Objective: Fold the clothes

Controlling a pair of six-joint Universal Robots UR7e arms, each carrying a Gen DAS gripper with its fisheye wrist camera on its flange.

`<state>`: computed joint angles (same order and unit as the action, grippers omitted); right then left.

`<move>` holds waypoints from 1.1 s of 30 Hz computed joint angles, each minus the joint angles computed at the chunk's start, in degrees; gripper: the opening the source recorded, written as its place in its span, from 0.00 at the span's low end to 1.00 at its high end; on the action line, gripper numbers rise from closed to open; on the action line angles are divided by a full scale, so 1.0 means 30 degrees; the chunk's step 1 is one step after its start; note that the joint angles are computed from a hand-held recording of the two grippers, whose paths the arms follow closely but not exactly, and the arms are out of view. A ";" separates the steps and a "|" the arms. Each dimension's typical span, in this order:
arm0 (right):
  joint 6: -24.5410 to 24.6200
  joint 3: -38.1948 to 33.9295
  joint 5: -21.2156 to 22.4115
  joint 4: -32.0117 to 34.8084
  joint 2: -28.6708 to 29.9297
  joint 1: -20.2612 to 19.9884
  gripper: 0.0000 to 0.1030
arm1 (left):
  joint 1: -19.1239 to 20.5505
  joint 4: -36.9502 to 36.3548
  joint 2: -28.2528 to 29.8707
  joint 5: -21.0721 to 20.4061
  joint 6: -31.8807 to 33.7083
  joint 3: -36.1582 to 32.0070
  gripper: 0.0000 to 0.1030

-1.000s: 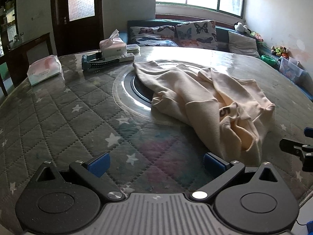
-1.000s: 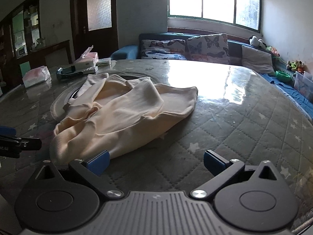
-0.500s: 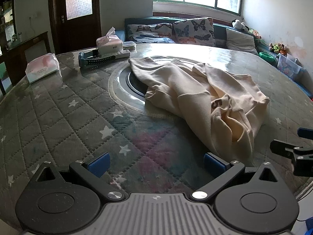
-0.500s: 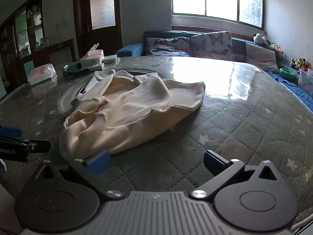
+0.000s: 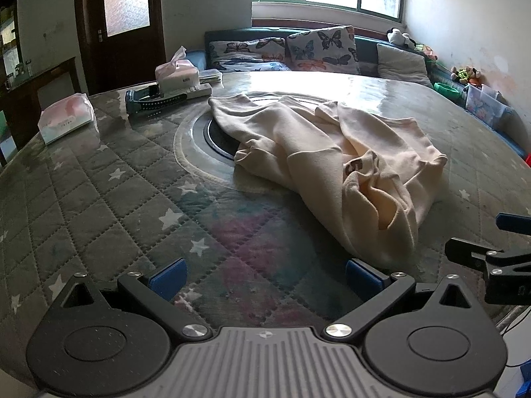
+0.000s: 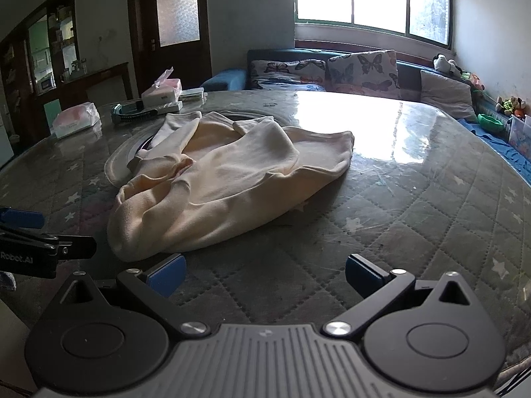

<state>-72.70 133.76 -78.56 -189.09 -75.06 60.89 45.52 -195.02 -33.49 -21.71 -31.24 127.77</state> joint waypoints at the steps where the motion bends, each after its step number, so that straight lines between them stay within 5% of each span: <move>1: -0.0002 0.0002 0.0018 0.0039 -0.0016 0.0006 1.00 | -0.0011 0.0033 0.0004 0.0019 -0.0017 -0.0011 1.00; 33: 0.0496 -0.0696 -0.0300 0.0941 0.0333 0.1118 1.00 | 0.0382 -0.0917 -0.0428 -0.0137 0.2636 -0.0992 1.00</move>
